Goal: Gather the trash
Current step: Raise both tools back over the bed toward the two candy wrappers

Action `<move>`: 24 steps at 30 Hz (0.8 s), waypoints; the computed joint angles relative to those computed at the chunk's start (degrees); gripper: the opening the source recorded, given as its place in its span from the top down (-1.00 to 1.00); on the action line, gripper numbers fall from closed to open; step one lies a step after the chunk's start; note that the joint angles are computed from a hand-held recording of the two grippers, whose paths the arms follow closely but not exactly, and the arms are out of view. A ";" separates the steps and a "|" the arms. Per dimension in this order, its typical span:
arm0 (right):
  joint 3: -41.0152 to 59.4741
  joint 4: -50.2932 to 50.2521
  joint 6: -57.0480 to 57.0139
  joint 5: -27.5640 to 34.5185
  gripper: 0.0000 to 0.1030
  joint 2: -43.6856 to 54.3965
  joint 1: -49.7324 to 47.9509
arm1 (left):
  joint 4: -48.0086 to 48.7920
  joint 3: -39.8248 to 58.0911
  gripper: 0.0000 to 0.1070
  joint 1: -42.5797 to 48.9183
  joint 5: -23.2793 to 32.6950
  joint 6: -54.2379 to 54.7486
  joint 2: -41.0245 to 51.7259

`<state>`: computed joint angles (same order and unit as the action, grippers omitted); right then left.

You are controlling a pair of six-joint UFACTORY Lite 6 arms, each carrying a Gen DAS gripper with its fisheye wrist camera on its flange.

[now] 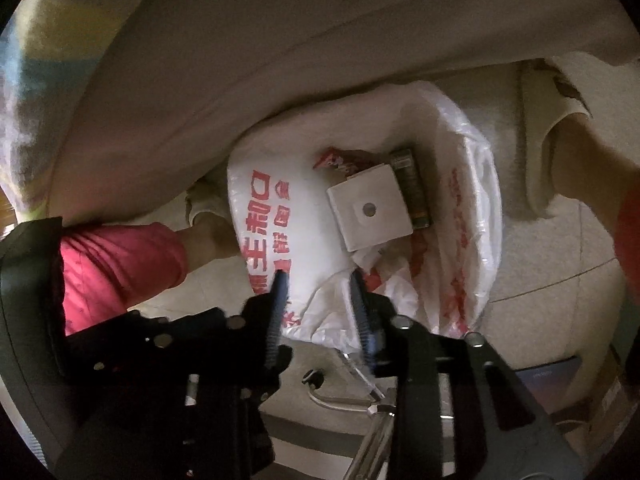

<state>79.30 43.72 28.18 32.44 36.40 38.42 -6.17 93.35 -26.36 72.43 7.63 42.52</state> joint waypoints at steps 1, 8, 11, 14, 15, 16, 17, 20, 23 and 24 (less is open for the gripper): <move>0.65 -1.47 1.71 -0.03 0.12 0.19 0.36 | 0.63 -0.64 -0.23 -0.25 -0.08 -0.08 -0.87; 1.76 -20.70 18.88 3.84 -0.58 -5.68 3.16 | 2.17 -5.14 -0.36 -0.41 0.87 1.19 -9.47; 5.31 -32.57 27.11 10.35 -0.66 -8.32 5.84 | 2.80 -7.67 -0.36 0.44 0.87 1.45 -15.76; 7.51 -40.50 30.97 15.90 -0.74 -11.74 8.42 | 2.25 -7.83 -0.36 2.13 1.64 1.82 -21.00; 8.63 -43.16 32.29 18.10 -0.74 -12.51 9.25 | 2.22 -7.05 -0.37 3.09 1.84 2.06 -22.60; 11.03 -46.48 33.63 21.38 -0.74 -12.79 10.45 | 2.93 -6.31 -0.40 3.31 1.68 1.41 -23.55; 14.51 -50.11 34.83 25.49 -0.75 -12.53 11.85 | 5.19 -5.43 -0.44 3.25 0.84 -0.16 -25.01; 27.62 -60.47 35.68 37.88 -0.84 -9.87 16.30 | 10.73 -1.41 -0.56 3.33 -2.13 -1.23 -28.06; 36.59 -65.97 33.57 41.92 -0.87 -10.00 18.71 | 13.54 7.24 -0.59 3.83 -1.10 1.57 -26.56; 39.75 -66.49 32.19 42.75 -0.87 -9.72 18.81 | 14.46 10.34 -0.60 3.86 -0.13 1.84 -25.58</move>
